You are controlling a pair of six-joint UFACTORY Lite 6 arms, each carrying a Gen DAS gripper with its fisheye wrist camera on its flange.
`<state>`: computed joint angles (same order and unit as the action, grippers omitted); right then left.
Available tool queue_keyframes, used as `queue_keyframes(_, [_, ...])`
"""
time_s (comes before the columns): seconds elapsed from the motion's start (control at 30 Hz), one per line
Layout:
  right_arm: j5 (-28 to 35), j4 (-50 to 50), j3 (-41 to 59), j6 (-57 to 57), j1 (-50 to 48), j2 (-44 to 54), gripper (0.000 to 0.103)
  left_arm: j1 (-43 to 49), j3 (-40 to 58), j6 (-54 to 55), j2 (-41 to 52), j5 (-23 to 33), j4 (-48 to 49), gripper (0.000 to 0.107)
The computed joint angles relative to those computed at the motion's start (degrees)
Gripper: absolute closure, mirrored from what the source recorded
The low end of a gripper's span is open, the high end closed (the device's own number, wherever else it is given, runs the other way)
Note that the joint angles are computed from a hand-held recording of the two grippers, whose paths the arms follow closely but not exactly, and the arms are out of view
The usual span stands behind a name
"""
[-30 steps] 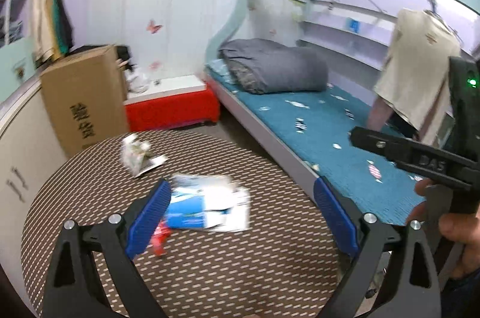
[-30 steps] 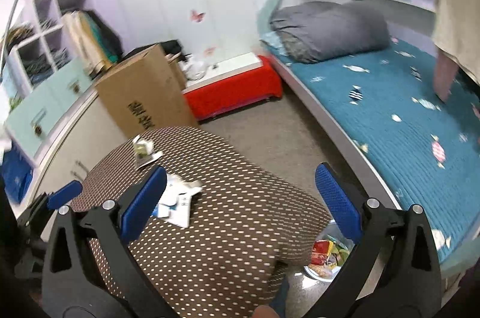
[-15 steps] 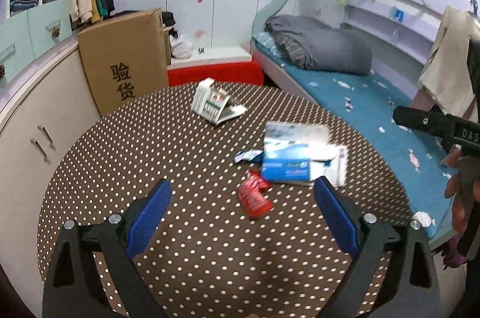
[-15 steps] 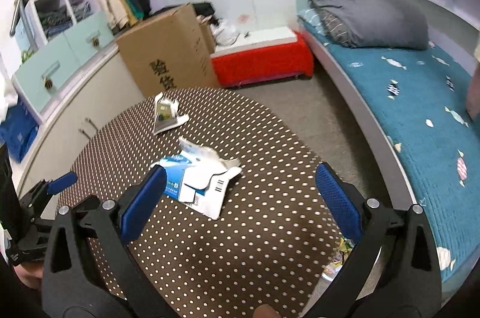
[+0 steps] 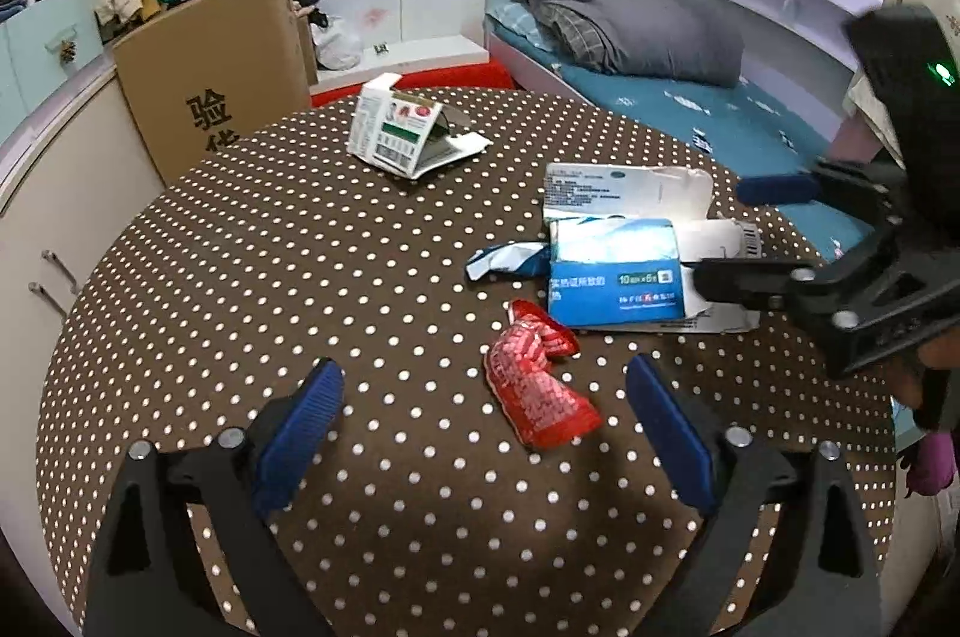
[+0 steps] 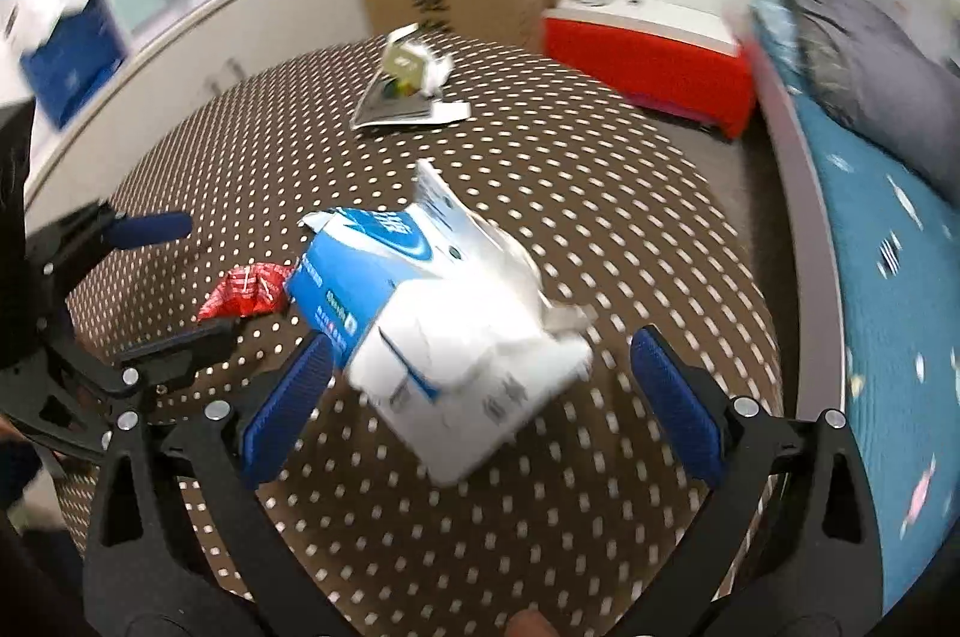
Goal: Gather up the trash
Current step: 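Grasp the red wrapper with the left tool while the right tool grasps the blue-white box, then carry the red wrapper and blue-white box over the bin and release them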
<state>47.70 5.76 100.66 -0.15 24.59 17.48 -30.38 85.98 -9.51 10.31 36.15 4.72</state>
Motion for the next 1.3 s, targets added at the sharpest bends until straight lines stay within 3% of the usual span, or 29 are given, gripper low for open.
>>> queue_keyframes(0.03, [1.29, 0.94, 2.95, -2.20, -0.09, 2.65, 0.006, 0.13, 0.81, 1.42, 0.80, 0.52, -1.11, 0.032])
queue_keyframes(0.1, [3.62, 2.01, 7.51, -6.26, 0.18, 6.90, 0.006, 0.52, 2.70, 3.89, 2.68, 1.65, -3.38, 0.056])
queue_keyframes(0.23, [4.22, 3.77, 9.31, -8.31, 1.46, 9.06, 0.009, 0.48, 3.10, 4.40, 3.64, 1.79, -3.96, 0.082])
queue_keyframes(0.5, [-3.23, -0.83, -6.25, 1.13, 5.21, -3.08, 0.049, 1.92, -3.48, 3.51, -2.16, -0.17, -7.00, 0.084])
queue_keyframes(0.93, [-9.77, -6.16, -27.02, 18.79, 6.67, -24.46, 0.053, -1.49, -9.56, -2.39, -11.26, -1.05, -5.30, 0.084])
queue_keyframes(1.3, [-10.68, -3.20, -32.95, 18.54, 0.24, -36.22, 0.053, -6.14, -1.77, -9.41, -8.61, 1.06, -0.37, 0.084])
